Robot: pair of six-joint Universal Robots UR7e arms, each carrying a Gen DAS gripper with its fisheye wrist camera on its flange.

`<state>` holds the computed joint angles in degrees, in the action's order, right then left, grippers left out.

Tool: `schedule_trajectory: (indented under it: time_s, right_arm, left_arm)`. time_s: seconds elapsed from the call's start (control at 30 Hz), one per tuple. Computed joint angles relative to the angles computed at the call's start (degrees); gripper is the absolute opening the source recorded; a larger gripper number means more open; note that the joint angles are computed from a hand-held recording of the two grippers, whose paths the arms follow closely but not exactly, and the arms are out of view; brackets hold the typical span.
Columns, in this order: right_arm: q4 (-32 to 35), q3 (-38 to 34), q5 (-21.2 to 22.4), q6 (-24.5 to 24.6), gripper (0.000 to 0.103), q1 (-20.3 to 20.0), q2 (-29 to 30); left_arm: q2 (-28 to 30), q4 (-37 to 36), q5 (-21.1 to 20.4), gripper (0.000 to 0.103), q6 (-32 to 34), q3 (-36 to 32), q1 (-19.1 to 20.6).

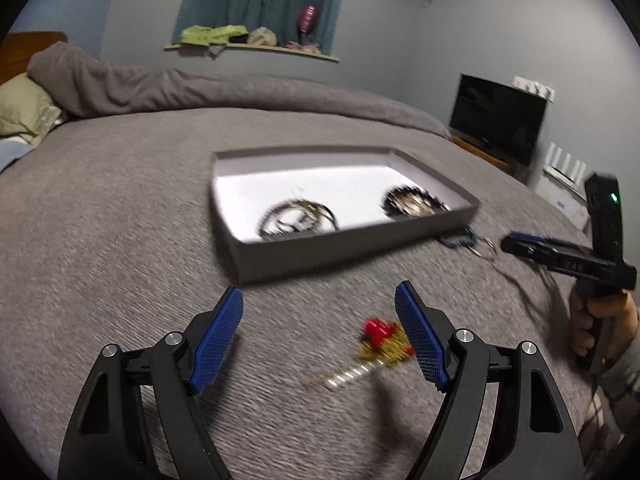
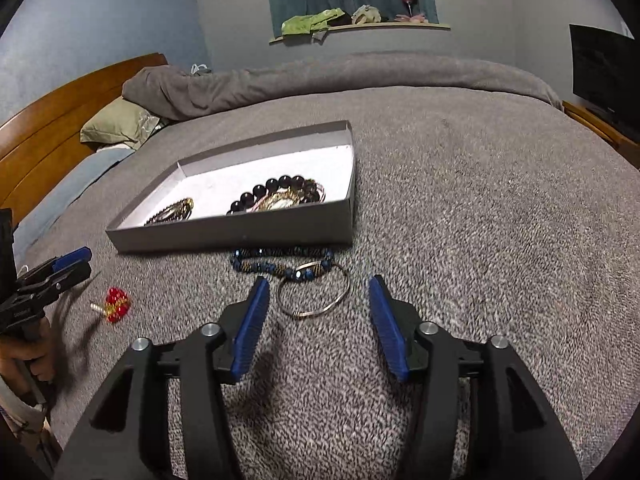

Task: Organize jewelry
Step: 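Move the left tool to the red bead brooch while the right tool reaches the second silver bangle, then grasp the red bead brooch with the left tool while the right tool grasps the silver bangle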

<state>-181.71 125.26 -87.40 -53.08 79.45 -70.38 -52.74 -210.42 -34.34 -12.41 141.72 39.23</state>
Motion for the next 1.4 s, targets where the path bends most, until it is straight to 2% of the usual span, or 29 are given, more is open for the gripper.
schedule_trajectory:
  time_s: [0.23, 0.33, 0.53, 0.63, 0.8, 1.07, 1.3, 1.4]
  right_arm:
    - [-1.59, -0.59, -4.40, -1.92, 0.057, 1.94, 2.58]
    - [-2.29, -1.42, -6.36, -1.90, 0.058, 2.87, 4.08]
    - [-2.86, -2.55, -8.23, -1.73, 0.058, 3.69, 5.90]
    - [-2.68, -2.71, -8.15, -1.38, 0.049, 3.51, 5.94]
    - [-2.13, -2.38, -7.06, -1.20, 0.049, 3.04, 5.30]
    - [-0.55, 1.29, -3.86, -2.59, 0.049, 1.51, 1.73]
    - [-0.46, 3.81, -2.07, -3.27, 0.049, 0.76, -0.23]
    - [-0.30, 4.31, -1.29, -3.03, 0.049, 0.37, -0.79]
  left_arm:
    - [2.66, 2.58, -1.10, 0.079, 0.83, -1.03, -1.12]
    - [2.44, 5.07, -1.41, 0.072, 0.09, -1.64, -0.82]
    - [2.57, 6.11, -2.22, 0.071, 0.24, -2.02, -0.68]
    - [2.69, 7.15, -2.86, 0.067, 0.36, -2.57, -0.36]
    - [2.18, 9.45, -4.19, 0.058, -0.52, -3.12, 0.36]
    - [0.60, 8.81, -8.27, 0.055, -2.34, -2.95, 2.58]
    - [0.68, 10.37, -10.39, 0.026, -1.25, -3.78, 2.68]
    - [1.37, 9.81, -8.70, 0.022, -0.11, -3.71, 1.33]
